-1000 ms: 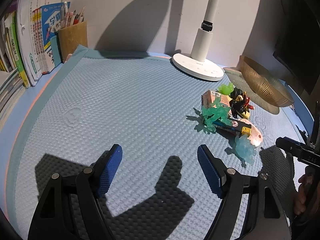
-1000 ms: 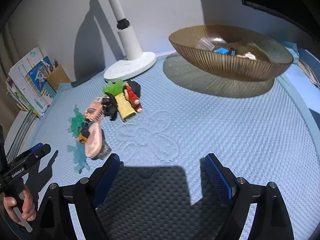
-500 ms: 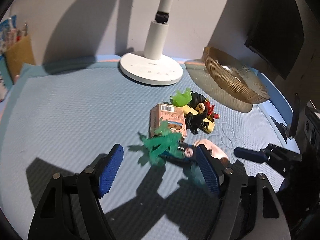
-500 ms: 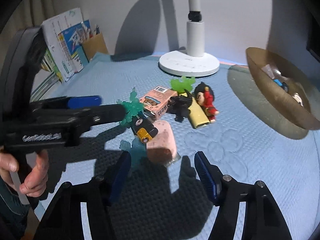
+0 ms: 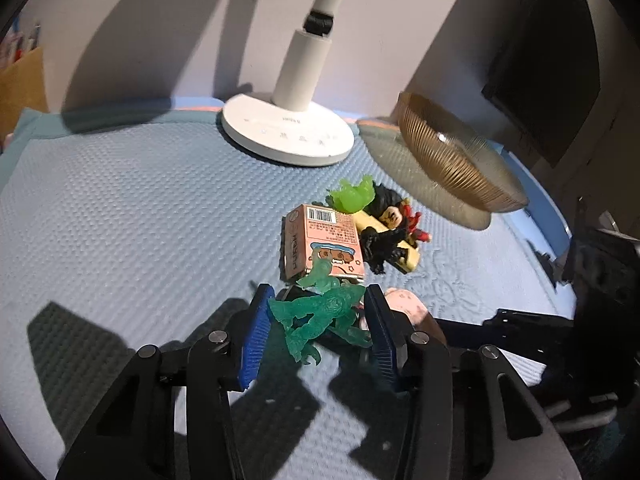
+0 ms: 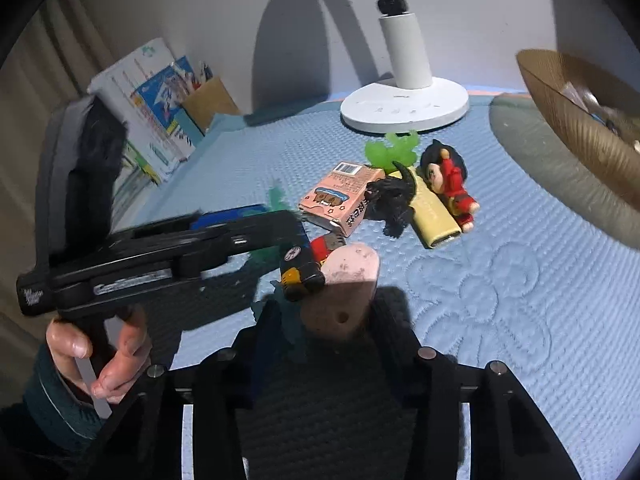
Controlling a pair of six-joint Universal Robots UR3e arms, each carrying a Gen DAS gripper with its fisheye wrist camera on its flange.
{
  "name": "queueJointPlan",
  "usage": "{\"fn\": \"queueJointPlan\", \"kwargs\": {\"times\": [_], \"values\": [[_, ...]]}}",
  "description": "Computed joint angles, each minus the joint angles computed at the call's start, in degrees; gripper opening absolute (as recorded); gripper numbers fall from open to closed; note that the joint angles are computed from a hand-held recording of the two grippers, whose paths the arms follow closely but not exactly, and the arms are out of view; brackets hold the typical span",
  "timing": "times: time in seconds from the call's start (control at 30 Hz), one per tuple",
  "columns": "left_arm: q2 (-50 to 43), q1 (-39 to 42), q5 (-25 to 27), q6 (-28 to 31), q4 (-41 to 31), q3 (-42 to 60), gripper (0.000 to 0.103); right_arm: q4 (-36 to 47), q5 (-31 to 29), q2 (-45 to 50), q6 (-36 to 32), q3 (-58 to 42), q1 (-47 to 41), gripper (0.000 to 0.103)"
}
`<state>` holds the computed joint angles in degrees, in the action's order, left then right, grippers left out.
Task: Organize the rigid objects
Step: 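Grasp the green translucent figurine with the left tool while the right tool grasps the pale blue figurine, then carry the green figurine with the left tool into the bowl while the right tool carries the blue figurine there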
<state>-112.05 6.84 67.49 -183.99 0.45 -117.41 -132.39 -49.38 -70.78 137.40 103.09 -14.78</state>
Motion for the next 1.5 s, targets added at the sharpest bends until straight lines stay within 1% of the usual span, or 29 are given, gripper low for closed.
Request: {"fn": "queueJointPlan", "kwargs": {"times": [0.03, 0.07, 0.1, 0.13, 0.2, 0.27, 0.3, 0.4, 0.47, 0.5, 0.53, 0.57, 0.6, 0.67, 0.8, 0.87, 0.9, 1.03, 1.1, 1.17, 1.23, 1.27, 1.3, 1.33, 1.4, 1.47, 1.5], "values": [[2.13, 1.01, -0.94, -0.4, 1.72, -3.06, 0.043, 0.38, 0.37, -0.44, -0.01, 0.53, -0.6, 0.04], [3.26, 1.5, -1.26, -0.62, 2.62, -4.63, 0.043, 1.18, 1.03, -1.07, -0.43, 1.06, -1.21, 0.031], [4.78, 2.2, -1.57, -0.8, 4.09, -6.96, 0.043, 2.92, 2.4, -2.2, -1.66, 1.84, -2.35, 0.018], [6.51, 3.11, -2.02, -0.79, 5.82, -9.75, 0.043, 4.78, 3.4, -3.49, -2.66, 2.5, -3.45, 0.017], [8.74, 4.55, -2.08, -0.97, 8.64, -14.13, 0.043, 1.21, 1.89, -5.96, -1.1, 5.39, -4.26, 0.017], [9.21, 5.79, -2.45, -0.95, 10.64, -16.7, 0.043, 1.16, 0.22, -7.19, -1.61, 6.37, -5.06, 0.017], [9.05, 6.67, -2.87, -1.12, 11.77, -17.95, 0.043, 3.77, 0.53, -7.78, -2.97, 6.22, -6.0, 0.017], [7.54, 9.98, -5.91, -2.0, 14.78, -20.98, 0.043, 1.74, -1.48, -9.31, -1.32, 7.55, -6.53, 0.017], [7.71, 11.64, -7.75, -2.22, 17.79, -22.98, 0.044, 0.66, -2.77, -10.34, -1.09, 8.35, -6.62, 0.02], [7.43, 12.45, -8.71, -2.31, 20.43, -24.2, 0.044, -0.63, -3.86, -10.38, -0.25, 8.62, -6.35, 0.027], [7.31, 12.64, -9.05, -2.19, 20.82, -24.44, 0.044, -1.58, -4.9, -10.49, 0.8, 8.82, -6.24, 0.036], [7.18, 12.57, -9.15, -2.12, 20.6, -24.27, 0.044, -2.82, -6.4, -10.54, 2.64, 9.12, -6.21, 0.056], [7.05, 12.37, -9.03, -2.12, 20.45, -24.01, 0.044, -4.45, -7.63, -10.73, 4.27, 9.83, -6.43, 0.061], [7.23, 12.02, -8.8, -2.1, 20.47, -23.95, 0.044, -3.12, -6.75, -11.57, 2.97, 10.61, -8.49, 0.061], [7.27, 10.38, -7.34, -1.97, 20.85, -23.58, 0.044, 4.42, -3.84, -13.82, -1.9, 11.06, -11.18, 0.061], [7.2, 9.48, -6.22, -1.8, 20.96, -23.22, 0.044, 7.33, -2.93, -14.32, -3.85, 11.34, -10.59, 0.061], [7.13, 9.03, -5.7, -1.66, 21.0, -23.02, 0.044, 7.23, -3.01, -14.26, -3.92, 11.62, -9.75, 0.061], [7.37, 9.07, -5.6, -1.29, 20.82, -23.27, 0.044, 1.04, -4.42, -12.98, -1.69, 12.72, -3.9, 0.061], [7.41, 9.33, -5.84, -1.29, 20.75, -23.37, 0.044, -4.94, -6.57, -11.14, 1.62, 12.65, -0.54, 0.061], [7.38, 9.59, -6.2, -1.38, 20.84, -23.49, 0.044, -8.48, -8.02, -9.48, 3.25, 12.18, 1.48, 0.061], [7.3, 9.74, -6.37, -1.44, 20.81, -23.49, 0.044, -10.72, -8.17, -8.49, 4.33, 12.05, 2.6, 0.061], [7.27, 9.69, -6.31, -1.47, 20.77, -23.42, 0.044, -11.84, -8.43, -8.09, 4.94, 12.12, 3.08, 0.058], [7.34, 9.48, -6.07, -1.51, 20.5, -23.22, 0.044, -13.04, -8.91, -7.77, 5.4, 12.27, 3.54, 0.046], [7.35, 9.3, -5.83, -1.46, 20.41, -23.14, 0.044, -14.55, -9.87, -7.64, 5.63, 12.65, 4.14, 0.043], [7.43, 8.61, -4.86, -1.6, 20.22, -22.85, 0.044, -15.61, -9.9, -8.4, 4.84, 13.66, 4.13, 0.041], [7.57, 7.62, -3.43, -1.66, 19.92, -22.43, 0.044, -14.45, -7.69, -10.76, 3.06, 15.49, 2.51, 0.04], [7.73, 7.01, -2.47, -1.69, 19.68, -22.18, 0.044, -13.76, -6.41, -12.52, 2.03, 16.71, 1.34, 0.026]]}}
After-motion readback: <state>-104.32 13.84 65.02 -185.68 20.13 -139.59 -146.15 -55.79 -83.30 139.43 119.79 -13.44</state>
